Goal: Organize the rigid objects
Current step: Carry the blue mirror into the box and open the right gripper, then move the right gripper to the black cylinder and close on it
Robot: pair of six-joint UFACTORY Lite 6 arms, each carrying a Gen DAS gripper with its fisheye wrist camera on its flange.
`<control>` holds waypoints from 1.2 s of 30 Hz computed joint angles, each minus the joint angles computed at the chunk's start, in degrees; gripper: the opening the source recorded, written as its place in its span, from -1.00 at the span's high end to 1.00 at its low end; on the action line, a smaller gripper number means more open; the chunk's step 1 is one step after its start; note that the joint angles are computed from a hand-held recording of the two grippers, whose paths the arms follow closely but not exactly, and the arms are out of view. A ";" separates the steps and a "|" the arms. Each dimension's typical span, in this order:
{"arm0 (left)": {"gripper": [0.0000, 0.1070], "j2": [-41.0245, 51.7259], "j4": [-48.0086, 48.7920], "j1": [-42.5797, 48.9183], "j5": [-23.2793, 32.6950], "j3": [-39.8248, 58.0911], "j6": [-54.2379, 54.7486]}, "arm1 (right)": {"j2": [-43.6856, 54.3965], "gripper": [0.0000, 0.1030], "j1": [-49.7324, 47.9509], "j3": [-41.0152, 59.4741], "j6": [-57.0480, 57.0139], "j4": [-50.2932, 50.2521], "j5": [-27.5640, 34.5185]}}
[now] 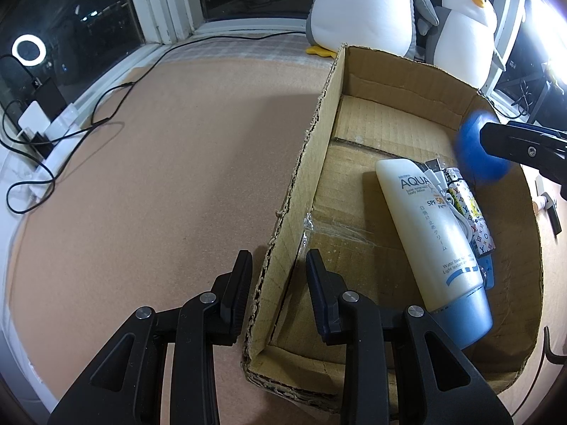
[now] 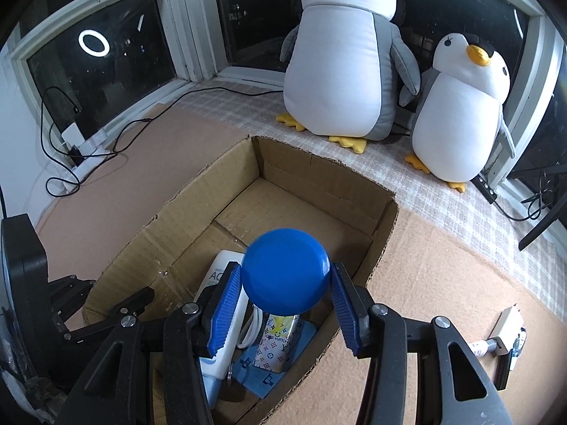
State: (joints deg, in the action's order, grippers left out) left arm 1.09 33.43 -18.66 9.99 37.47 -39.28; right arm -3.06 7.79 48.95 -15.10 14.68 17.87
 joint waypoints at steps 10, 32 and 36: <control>0.44 -0.09 0.88 -0.02 -0.16 -0.21 -0.95 | -1.82 -0.30 0.80 -0.53 3.66 -3.86 -0.43; 0.44 0.05 13.91 -3.03 2.38 -0.11 -14.18 | -20.60 -0.30 -24.74 -14.91 -29.31 21.53 8.67; 0.44 0.17 14.84 -3.22 2.68 -0.01 -15.09 | -21.61 -0.30 -40.55 -17.47 -44.55 29.58 14.62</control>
State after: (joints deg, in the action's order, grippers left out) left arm 1.26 48.27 -21.88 12.67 37.46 -54.37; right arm -24.67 -32.76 31.48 -59.65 44.26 32.49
